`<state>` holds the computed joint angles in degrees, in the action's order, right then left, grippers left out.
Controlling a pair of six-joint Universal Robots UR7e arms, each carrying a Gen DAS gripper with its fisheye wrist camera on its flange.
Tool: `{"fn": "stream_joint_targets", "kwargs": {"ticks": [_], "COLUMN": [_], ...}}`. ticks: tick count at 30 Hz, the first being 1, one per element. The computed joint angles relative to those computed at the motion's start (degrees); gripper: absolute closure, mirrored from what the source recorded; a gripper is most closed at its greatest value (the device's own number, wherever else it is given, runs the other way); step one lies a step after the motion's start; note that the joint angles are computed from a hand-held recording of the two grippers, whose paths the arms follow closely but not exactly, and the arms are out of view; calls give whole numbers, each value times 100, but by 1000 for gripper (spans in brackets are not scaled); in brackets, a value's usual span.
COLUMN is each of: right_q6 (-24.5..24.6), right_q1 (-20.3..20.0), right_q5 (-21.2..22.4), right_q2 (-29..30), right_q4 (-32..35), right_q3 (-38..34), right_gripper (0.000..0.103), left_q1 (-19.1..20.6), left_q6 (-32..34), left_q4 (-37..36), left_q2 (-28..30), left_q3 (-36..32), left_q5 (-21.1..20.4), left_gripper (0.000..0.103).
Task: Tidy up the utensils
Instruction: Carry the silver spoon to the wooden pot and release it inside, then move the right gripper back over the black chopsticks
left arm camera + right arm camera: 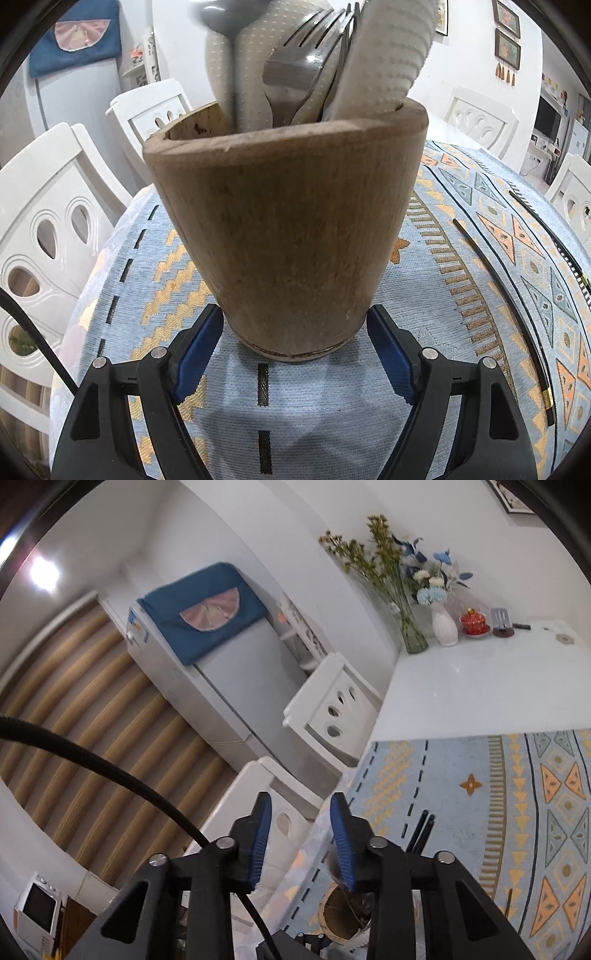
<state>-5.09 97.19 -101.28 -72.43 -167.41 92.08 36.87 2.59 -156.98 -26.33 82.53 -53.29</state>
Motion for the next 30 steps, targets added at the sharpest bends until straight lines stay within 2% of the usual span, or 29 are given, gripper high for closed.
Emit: {"fn": "stream_joint_targets", "kwargs": {"ticks": [3, 11, 18, 23, 27, 30], "right_q6": [62, 99, -48, 349, 781, 1143], "right_q1": [23, 122, 238, 68, -118, -326], "right_q5": [-124, -551, -1347, -1797, -2231, -2382], "right_q2": [-211, -699, -954, -1072, -1078, -1055], "right_q4": [-336, -713, -740, -214, 662, 1389], "right_q3": [159, 389, 549, 715, 789, 851], "right_gripper": [64, 61, 60, 60, 60, 60], "left_q1": [-8, 30, 37, 39, 40, 41], "left_q6": [-13, 22, 31, 31, 32, 33], "left_q4": [4, 67, 73, 73, 73, 73], "left_q2": [-1, 37, 42, 45, 46, 46], "left_q3": [7, -107, -123, -126, -127, -128], "left_q5": [2, -12, -11, -14, -14, -13], "left_gripper": [24, 24, 24, 24, 24, 24]}}
